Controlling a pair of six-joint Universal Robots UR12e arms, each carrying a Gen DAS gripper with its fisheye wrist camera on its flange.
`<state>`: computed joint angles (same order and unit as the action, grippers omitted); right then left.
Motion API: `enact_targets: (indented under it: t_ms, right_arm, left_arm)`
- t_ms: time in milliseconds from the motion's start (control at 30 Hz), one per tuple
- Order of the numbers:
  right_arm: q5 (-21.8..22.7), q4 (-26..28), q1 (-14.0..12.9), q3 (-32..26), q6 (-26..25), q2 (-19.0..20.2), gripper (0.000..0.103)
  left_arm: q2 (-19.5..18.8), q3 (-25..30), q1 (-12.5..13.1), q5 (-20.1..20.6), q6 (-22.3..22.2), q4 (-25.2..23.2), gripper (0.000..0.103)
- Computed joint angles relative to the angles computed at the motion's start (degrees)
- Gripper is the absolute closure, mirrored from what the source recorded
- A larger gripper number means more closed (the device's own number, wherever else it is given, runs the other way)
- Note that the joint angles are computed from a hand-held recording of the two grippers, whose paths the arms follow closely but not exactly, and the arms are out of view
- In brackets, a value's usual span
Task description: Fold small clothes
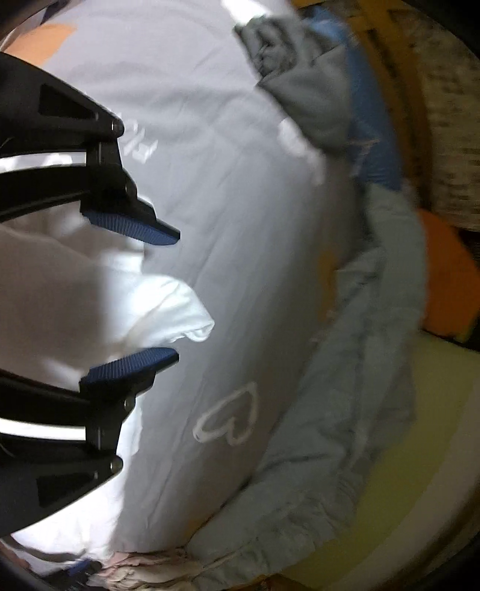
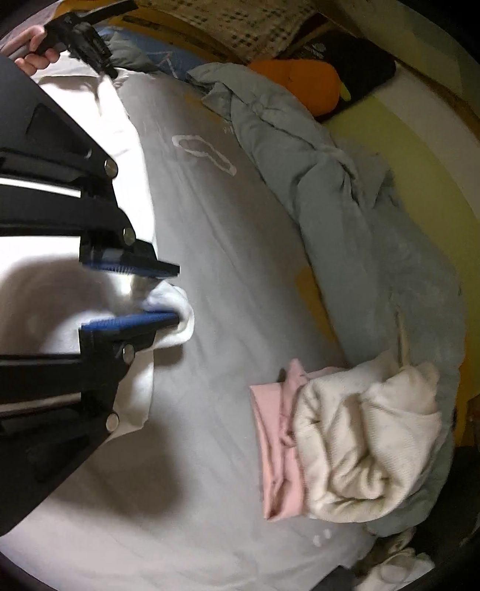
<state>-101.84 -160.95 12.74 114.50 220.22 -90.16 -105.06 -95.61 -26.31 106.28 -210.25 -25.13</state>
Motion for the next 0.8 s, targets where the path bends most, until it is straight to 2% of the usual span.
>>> enact_targets:
  t_ms: [67, 100, 167, 200, 267, 300, 367, 433, 467, 567, 633, 667, 767, 800]
  right_arm:
    - [-6.92, -0.36, 2.01, -0.15, -1.11, -0.3, 0.024]
    - [-11.38, -2.2, 3.47, 0.08, -2.44, -0.38, 0.02]
    - [-14.58, -1.88, 4.62, -0.18, -4.37, -0.8, 0.019]
    - [-14.86, 1.43, 4.92, -0.86, -4.87, -1.21, 0.019]
    - [-11.18, 5.92, 4.9, -1.42, -7.75, -1.88, 0.019]
    - [-9.09, 6.18, 4.89, -0.96, -9.55, -2.27, 0.019]
    - [-7.67, 8.16, 5.64, -0.47, -12.52, -2.4, 0.033]
    - [-11.83, 14.74, 7.29, -1.4, -13.54, -1.16, 0.043]
    - [-12.98, 15.1, 7.81, -1.19, -13.58, -0.93, 0.047]
    - [-15.32, 13.63, 8.66, -0.19, -14.73, -1.0, 0.049]
    - [-14.49, 12.36, 8.26, 0.33, -14.34, -1.39, 0.049]
    - [-13.62, 11.5, 7.92, 0.53, -14.26, -1.72, 0.049]
    - [-7.3, 6.65, 5.82, 0.47, -14.98, -2.61, 0.049]
    - [-3.9, 6.75, 4.63, -0.5, -14.96, -2.49, 0.049]
  left_arm:
    - [1.28, -1.88, -0.9, 2.53, 3.69, 3.12, 0.045]
    - [1.94, -2.75, -1.35, 3.09, 5.65, 3.47, 0.044]
    - [2.51, -3.11, -2.13, 4.41, 8.49, 0.2, 0.044]
    - [2.48, -2.96, -2.58, 5.72, 8.93, -2.64, 0.044]
    - [2.25, -3.45, -2.89, 6.74, 9.85, -4.32, 0.044]
    - [2.01, -3.58, -3.14, 8.03, 9.94, -5.56, 0.044]
    - [2.01, -4.43, -3.19, 8.66, 9.51, -6.1, 0.042]
    - [1.82, -5.33, -3.28, 9.12, 9.68, -5.2, 0.04]
    - [1.51, -5.56, -3.5, 9.89, 10.28, -4.41, 0.039]
    - [1.92, -5.93, -4.02, 11.1, 10.44, -4.56, 0.039]
    - [2.77, -7.11, -3.78, 9.64, 10.24, -1.99, 0.044]
    - [3.17, -7.24, -3.37, 7.57, 10.74, -1.32, 0.046]
    - [3.76, -6.32, -1.88, -1.43, 14.17, 1.86, 0.046]
    - [3.15, -4.76, -1.97, -2.01, 16.23, 1.82, 0.045]
